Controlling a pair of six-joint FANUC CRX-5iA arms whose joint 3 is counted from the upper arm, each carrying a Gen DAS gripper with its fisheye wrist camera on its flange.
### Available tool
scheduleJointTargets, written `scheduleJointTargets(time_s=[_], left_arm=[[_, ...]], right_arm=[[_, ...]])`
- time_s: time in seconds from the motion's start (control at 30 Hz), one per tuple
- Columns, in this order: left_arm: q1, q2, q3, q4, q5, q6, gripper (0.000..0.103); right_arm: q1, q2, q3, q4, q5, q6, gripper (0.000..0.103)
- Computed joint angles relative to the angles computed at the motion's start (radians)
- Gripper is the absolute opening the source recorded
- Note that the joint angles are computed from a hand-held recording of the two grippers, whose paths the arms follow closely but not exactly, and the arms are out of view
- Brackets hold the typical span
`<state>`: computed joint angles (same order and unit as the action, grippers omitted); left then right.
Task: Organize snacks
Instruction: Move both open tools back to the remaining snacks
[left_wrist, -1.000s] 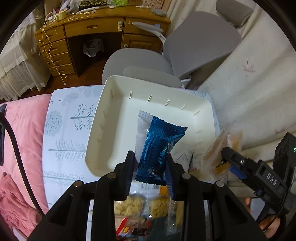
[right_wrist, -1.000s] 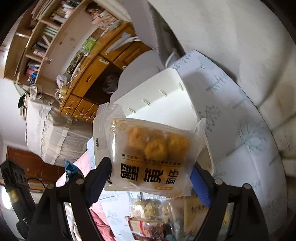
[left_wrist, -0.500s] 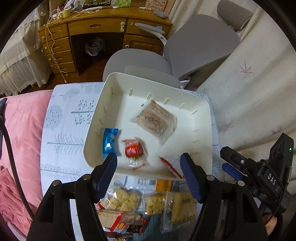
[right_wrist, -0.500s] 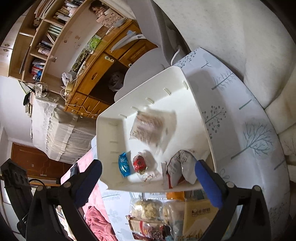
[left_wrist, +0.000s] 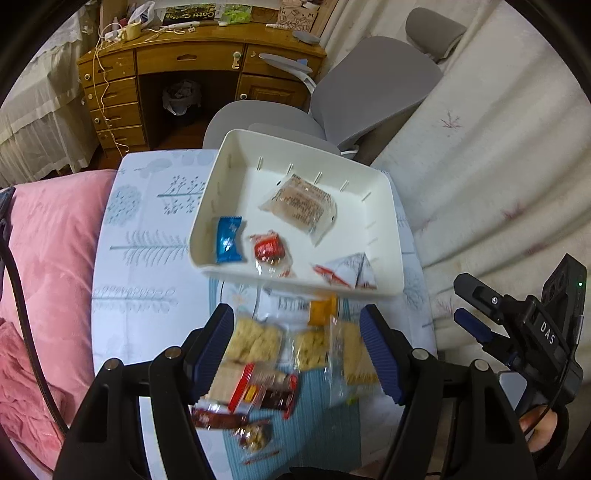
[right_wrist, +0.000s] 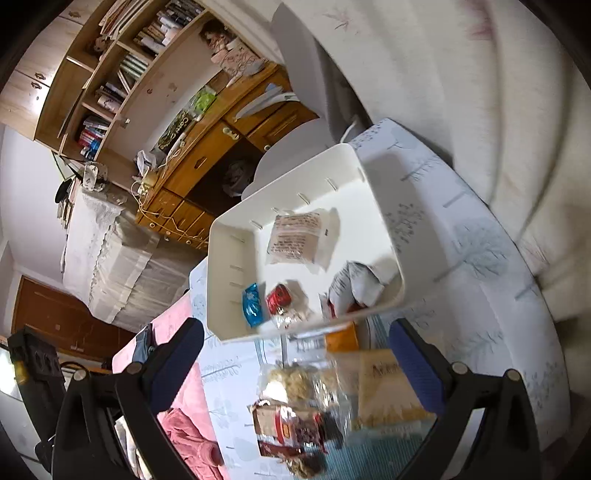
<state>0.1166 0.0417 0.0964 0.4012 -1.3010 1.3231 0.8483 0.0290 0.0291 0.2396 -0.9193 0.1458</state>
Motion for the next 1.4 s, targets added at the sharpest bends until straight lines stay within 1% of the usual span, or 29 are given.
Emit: scheduleJointTargets(time_s=[0.17,0.4,0.47,0.57,0.77,0.9,0.97,1.03,1.13,1.27,1.37,1.4], left_arm=[[0.059,-0.104,-0.109,0.016,-0.025,-0.063,0.069],[0.114,-0.231,-0.234,0.008,-0.048,-0.148,0.069],[0.125,-0.259,-0.262,0.002,-0.061,-0.164,0.069],[0.138,-0.3,-0.303,-0.011,-0.084,-0.186,0.069],[0.144,-0.354,-0.369,-0.045,-0.114,-0.204,0.069],[0.147,-0.358,-0.402,-0.05,-0.141,-0.201,0.069],[0.14,-0.365,-0.416,-0.058,-0.14,-0.197,0.069],[0.119,-0.372,-0.43,-0.088,-0.124,-0.181,0.069],[0.086,-0.371,-0.435,-0.133,-0.104,-0.145,0.069],[0.023,-0.342,-0.414,-0.229,-0.097,-0.027,0.07],[0.012,-0.322,-0.416,-0.237,-0.096,0.032,0.076],[0.005,-0.313,-0.416,-0.243,-0.092,0.057,0.077]], right_arm=[[0.087,-0.06,-0.08,0.094,-0.021,-0.133,0.101],[0.214,-0.142,-0.2,0.218,-0.044,-0.33,0.101],[0.252,-0.163,-0.234,0.261,-0.058,-0.399,0.099],[0.297,-0.189,-0.27,0.295,-0.084,-0.469,0.094],[0.378,-0.22,-0.309,0.332,-0.168,-0.53,0.088],[0.424,-0.228,-0.325,0.355,-0.226,-0.534,0.085],[0.434,-0.231,-0.333,0.363,-0.239,-0.525,0.083],[0.44,-0.229,-0.339,0.365,-0.248,-0.5,0.082],[0.437,-0.222,-0.342,0.363,-0.262,-0.431,0.081],[0.423,-0.201,-0.339,0.354,-0.284,-0.314,0.081],[0.401,-0.187,-0.343,0.346,-0.288,-0.2,0.081],[0.396,-0.184,-0.347,0.348,-0.287,-0.171,0.081]])
